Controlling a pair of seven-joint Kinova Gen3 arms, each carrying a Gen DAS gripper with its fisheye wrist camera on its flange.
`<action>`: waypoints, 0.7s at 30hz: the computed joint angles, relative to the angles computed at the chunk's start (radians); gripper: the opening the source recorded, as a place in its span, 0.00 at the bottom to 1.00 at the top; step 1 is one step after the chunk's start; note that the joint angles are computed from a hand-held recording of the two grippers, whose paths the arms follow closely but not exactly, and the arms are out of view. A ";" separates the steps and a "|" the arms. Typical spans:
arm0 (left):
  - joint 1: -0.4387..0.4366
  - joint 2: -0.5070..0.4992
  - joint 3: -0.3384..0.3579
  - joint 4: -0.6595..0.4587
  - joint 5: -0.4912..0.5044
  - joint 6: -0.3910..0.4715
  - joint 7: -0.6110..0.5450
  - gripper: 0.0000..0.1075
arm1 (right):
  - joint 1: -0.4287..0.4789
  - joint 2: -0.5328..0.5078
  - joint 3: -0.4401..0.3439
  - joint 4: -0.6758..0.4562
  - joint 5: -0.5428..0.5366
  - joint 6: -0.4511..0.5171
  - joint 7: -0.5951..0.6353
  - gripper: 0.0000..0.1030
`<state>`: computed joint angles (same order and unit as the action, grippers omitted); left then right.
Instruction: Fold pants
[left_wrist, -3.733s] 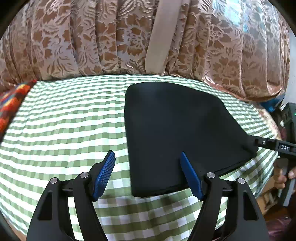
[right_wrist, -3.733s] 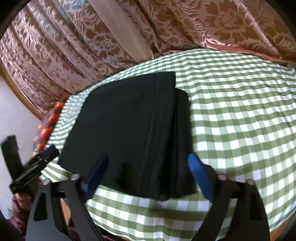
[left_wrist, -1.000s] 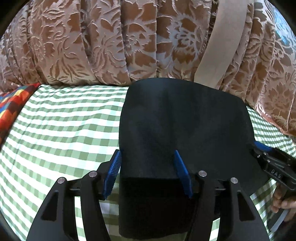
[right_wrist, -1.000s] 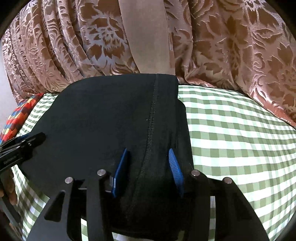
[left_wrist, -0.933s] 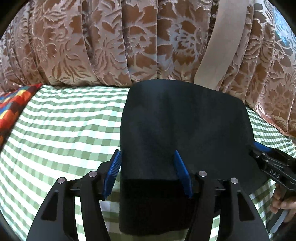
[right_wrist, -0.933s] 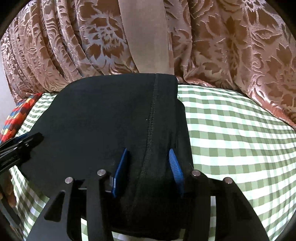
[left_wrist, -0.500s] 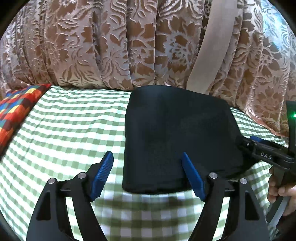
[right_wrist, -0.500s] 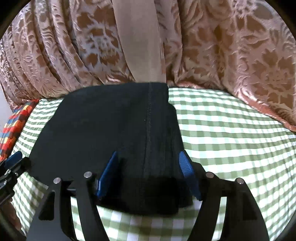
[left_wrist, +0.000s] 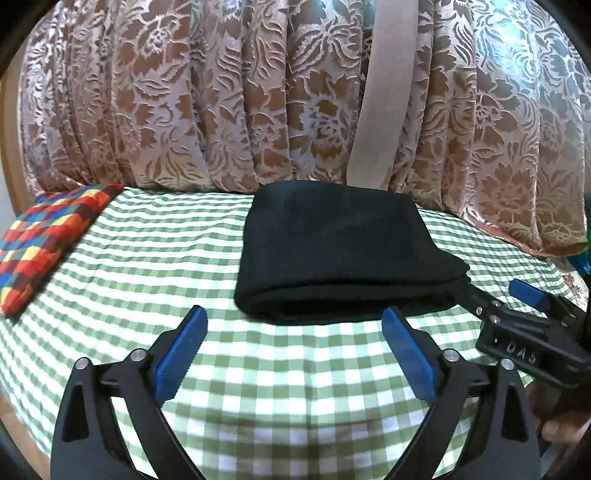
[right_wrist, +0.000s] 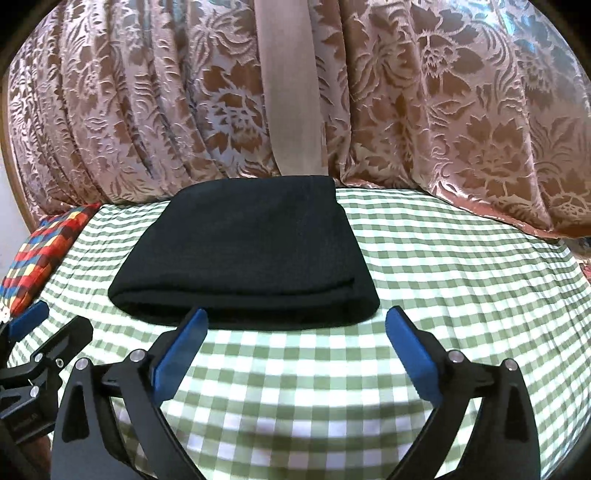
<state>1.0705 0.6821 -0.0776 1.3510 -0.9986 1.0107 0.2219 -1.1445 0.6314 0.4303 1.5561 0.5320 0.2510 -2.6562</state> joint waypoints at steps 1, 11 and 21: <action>0.008 0.001 -0.001 -0.004 0.002 0.016 0.004 0.90 | -0.022 -0.003 0.022 0.012 0.006 -0.004 -0.014 0.96; 0.017 -0.004 0.017 -0.011 0.017 0.075 0.014 0.92 | -0.086 -0.005 0.077 0.047 0.051 -0.002 -0.058 0.98; 0.021 0.005 0.017 -0.028 0.023 0.111 0.018 0.92 | -0.085 -0.004 0.069 0.051 0.079 -0.002 -0.092 0.98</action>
<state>1.0912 0.6874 -0.0608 1.3232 -0.9754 1.1221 0.2395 -1.2298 0.6270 0.4991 1.6074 0.6114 0.2491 -2.7485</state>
